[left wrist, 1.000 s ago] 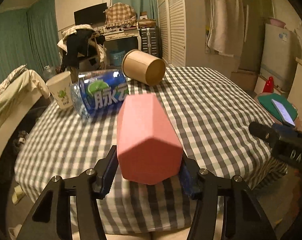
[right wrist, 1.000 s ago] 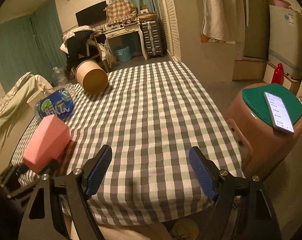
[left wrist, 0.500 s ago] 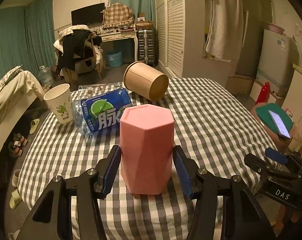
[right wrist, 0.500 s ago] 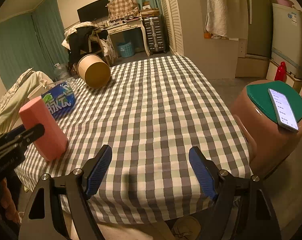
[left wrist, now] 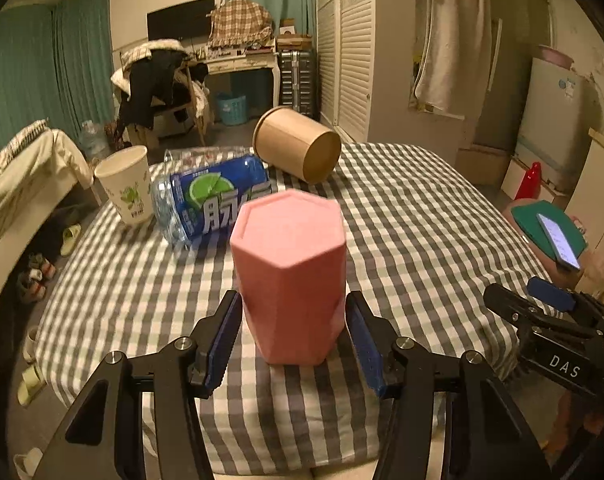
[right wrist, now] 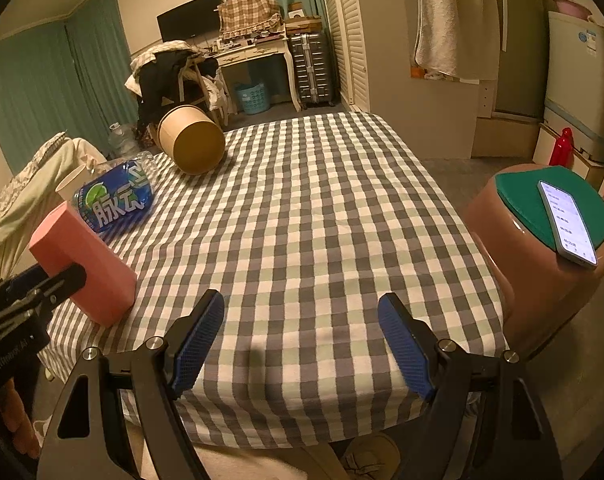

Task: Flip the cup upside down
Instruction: 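Rotate the pink cup upright in the left gripper and lower it onto the table, then open the left gripper and withdraw from the upright pink cup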

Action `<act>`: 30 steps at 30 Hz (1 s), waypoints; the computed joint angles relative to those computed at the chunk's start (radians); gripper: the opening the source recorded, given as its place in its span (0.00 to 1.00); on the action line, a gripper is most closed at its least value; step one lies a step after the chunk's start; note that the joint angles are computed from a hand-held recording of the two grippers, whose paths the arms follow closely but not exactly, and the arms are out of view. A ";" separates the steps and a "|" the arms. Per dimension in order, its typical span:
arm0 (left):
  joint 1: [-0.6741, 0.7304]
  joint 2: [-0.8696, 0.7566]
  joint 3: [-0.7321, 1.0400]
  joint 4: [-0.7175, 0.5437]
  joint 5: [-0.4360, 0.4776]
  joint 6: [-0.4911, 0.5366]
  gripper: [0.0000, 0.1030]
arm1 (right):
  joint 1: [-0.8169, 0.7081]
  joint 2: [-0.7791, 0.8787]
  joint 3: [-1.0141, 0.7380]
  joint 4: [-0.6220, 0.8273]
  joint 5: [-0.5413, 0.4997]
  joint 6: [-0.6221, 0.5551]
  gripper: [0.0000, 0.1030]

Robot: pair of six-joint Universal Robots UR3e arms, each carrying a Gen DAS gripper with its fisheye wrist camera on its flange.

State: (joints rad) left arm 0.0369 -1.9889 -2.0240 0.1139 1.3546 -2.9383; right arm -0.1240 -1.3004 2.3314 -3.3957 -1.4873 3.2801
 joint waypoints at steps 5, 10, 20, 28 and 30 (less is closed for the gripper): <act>0.007 0.014 -0.012 0.024 -0.014 0.016 0.54 | 0.021 -0.014 -0.003 0.007 -0.020 0.001 0.77; 0.029 0.084 -0.021 0.012 -0.055 0.008 0.55 | 0.026 -0.087 0.016 0.016 -0.030 -0.008 0.77; 0.126 0.297 -0.065 -0.055 -0.168 0.012 0.55 | 0.072 -0.341 0.017 0.121 -0.112 -0.012 0.77; 0.243 0.501 -0.195 -0.091 -0.240 0.048 0.55 | 0.156 -0.478 -0.022 0.191 -0.159 -0.026 0.77; 0.270 0.542 -0.239 -0.064 -0.243 0.047 0.55 | 0.188 -0.489 -0.031 0.194 -0.167 -0.031 0.77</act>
